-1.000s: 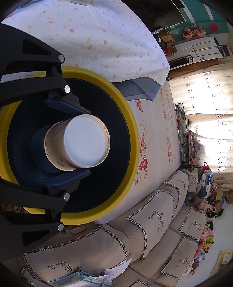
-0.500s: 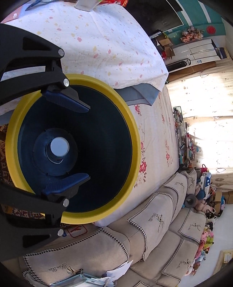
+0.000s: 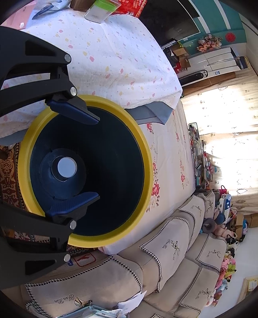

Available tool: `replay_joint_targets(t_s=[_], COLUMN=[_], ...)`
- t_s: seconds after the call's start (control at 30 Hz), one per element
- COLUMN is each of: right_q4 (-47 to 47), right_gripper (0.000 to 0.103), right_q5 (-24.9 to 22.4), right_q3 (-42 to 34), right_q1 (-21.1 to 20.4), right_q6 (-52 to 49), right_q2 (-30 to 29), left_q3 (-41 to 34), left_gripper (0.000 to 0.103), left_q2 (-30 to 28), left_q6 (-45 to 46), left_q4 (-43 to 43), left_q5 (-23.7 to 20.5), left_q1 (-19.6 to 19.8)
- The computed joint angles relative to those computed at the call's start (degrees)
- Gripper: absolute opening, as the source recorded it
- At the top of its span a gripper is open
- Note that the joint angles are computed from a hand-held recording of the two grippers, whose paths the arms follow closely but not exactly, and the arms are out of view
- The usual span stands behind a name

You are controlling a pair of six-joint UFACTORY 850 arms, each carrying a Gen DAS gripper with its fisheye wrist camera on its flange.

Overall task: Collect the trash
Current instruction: 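Grasp the white foam fruit net with the left tool and lift it, then carry the foam net over the bin and open the left tool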

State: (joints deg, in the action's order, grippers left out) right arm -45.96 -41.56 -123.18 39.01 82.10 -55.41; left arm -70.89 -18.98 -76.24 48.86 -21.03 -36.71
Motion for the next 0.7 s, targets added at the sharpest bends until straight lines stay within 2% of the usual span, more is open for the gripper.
replay_joint_targets(t_s=[0.1,0.3,0.4,0.57,0.7], right_q4=[-0.9,-7.2,-11.4,-18.2,-22.3], right_gripper=[0.067,0.067,0.067,0.072,0.075], right_q5=[0.7,1.3,1.1,-0.8,-3.3], right_q3=[1.0,6.1,10.3,17.3,23.1], right_q1=[0.3,1.7,2.5,4.1,5.2], right_q6=[0.9,6.8,10.9,17.4,22.6], right_q2=[0.7,4.5,7.6,12.9,16.9], left_q3=[0.7,1.4,0.2,-6.1,-15.6], left_gripper=[0.016,0.016,0.016,0.016,0.016], left_q2=[1.2,4.3,5.0,2.2,-3.8], left_q6=[-2.5,-11.3,-11.8,-4.3,8.1], left_q4=[3.3,14.9,17.0,14.3,6.2], left_q5=[-0.4,-4.9,-5.0,-1.8,0.7], left_q1=[-0.5,-2.8,-3.2,-3.2,-3.4])
